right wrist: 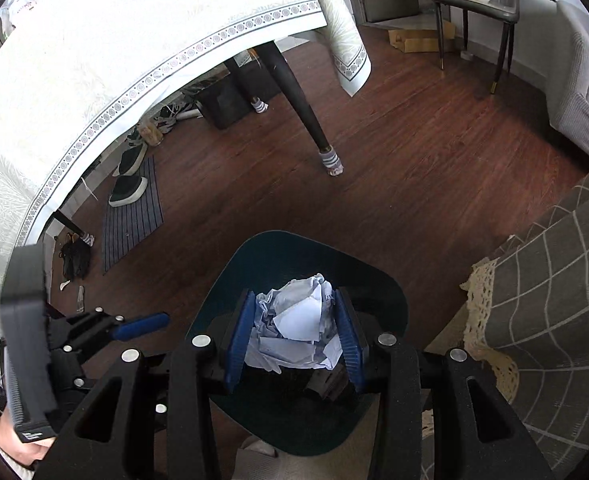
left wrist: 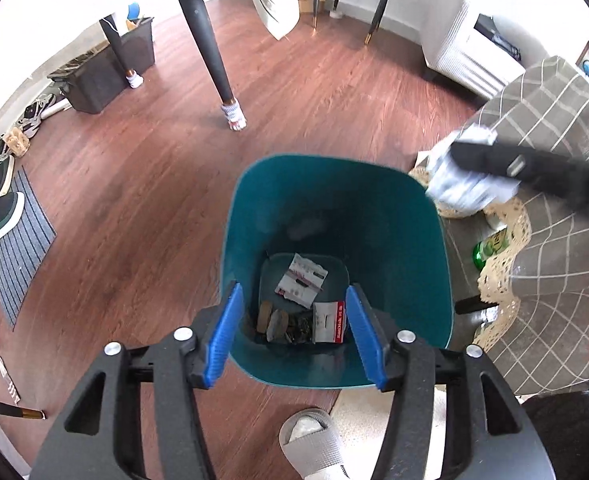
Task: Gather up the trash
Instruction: 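Carry both items over the teal bin and open both tools to drop them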
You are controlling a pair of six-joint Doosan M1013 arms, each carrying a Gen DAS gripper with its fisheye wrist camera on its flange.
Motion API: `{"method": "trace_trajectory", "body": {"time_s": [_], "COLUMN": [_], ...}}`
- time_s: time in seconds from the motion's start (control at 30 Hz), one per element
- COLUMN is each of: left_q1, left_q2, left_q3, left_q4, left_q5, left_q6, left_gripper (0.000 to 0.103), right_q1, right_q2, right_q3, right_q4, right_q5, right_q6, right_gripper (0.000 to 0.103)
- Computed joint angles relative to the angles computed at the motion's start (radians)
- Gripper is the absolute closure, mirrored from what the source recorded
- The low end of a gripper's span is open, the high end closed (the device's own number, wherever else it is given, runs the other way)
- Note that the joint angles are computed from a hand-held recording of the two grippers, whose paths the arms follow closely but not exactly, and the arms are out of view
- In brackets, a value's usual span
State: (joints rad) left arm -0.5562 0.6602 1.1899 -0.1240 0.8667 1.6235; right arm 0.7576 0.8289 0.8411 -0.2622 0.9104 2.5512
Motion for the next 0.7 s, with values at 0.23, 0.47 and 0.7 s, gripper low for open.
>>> {"method": "trace_trajectory", "body": {"time_s": [0.23,0.47,0.7], "left_q1": [0.011,0.024,0.036], "left_q2": [-0.035,-0.068,-0.109], "left_q3": [0.019,0.037,0.055], "left_q4": [0.004,-0.022,-0.056], "left_q5": [-0.055,-0.107,-0.163], "left_q6": [0.011,0.027,0.068], "left_gripper": [0.040,0.044,0.060], "right_q1": [-0.002,-0.002,0.004], "right_q2": [0.040,0.082,0.123], "right_q3": [-0.042,-0.092,-0.122], "right_q4": [0.051,0.091,0.117], "right_q5": [0.042,0.100,0.159], "right_q6": [-0.030,-0.051,-0.081], "right_gripper": [0.062,0.062,0.062]}}
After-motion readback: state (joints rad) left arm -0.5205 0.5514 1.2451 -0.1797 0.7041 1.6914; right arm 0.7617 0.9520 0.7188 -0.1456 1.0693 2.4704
